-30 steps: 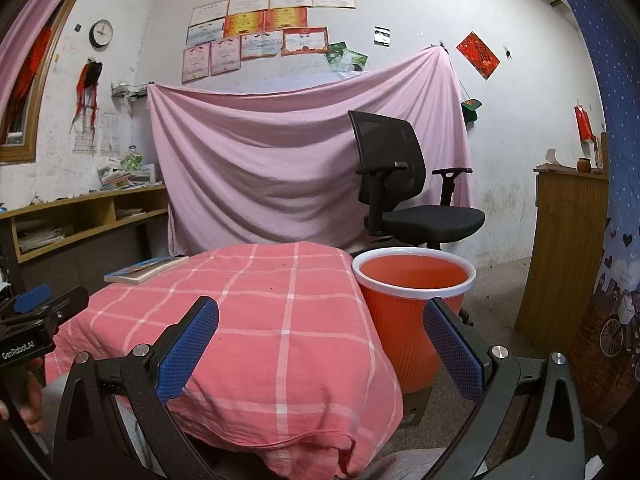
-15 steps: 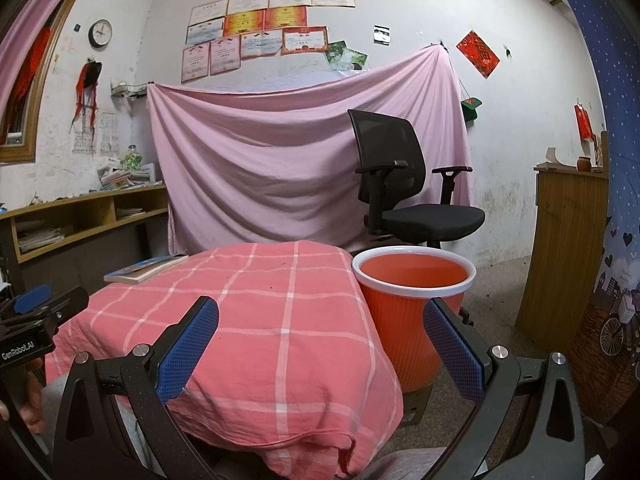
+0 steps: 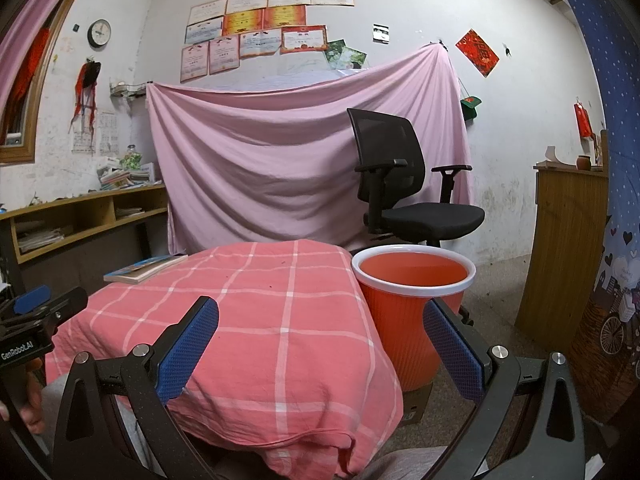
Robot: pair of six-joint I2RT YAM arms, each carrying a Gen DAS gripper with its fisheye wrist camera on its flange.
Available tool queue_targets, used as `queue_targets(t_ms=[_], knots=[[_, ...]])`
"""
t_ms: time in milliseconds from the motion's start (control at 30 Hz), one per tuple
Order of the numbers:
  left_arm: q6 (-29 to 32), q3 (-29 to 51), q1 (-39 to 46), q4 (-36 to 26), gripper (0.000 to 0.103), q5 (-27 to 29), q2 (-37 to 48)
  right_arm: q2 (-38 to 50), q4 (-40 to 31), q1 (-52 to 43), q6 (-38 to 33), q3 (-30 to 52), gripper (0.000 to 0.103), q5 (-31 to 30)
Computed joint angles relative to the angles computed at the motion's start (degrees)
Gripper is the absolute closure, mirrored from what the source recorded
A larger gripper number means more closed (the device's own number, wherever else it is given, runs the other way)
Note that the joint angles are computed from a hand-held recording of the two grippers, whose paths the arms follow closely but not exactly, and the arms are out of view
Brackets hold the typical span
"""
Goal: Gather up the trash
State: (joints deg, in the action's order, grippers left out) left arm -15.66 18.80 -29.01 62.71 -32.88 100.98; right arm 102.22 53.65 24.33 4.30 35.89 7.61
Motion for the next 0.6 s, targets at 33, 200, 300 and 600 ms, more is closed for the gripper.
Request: queue_targets(t_ms=[33,200,300,600], knots=[[0.0,0.0,0.0,0.1,0.002,0.1,0.2,0.0,0.0,0.0,0.0,0.0,0.000,0.0],[0.4,-0.3,-0.4,1.7,0.002,-0.3,1.2,-0.1,-0.3,0.0,0.0,0.1,0.000,0.0],[0.7,0.0,-0.8,2.0,0.002,-0.7,1.9,-0.2,-0.4,0.1,0.1,0.1,0.000,0.1],[0.8,0.8,-0.4,0.9,0.002,0.1,2.1,-0.4,-0.8,-0.1,0.0,0.1,0.000,0.0]])
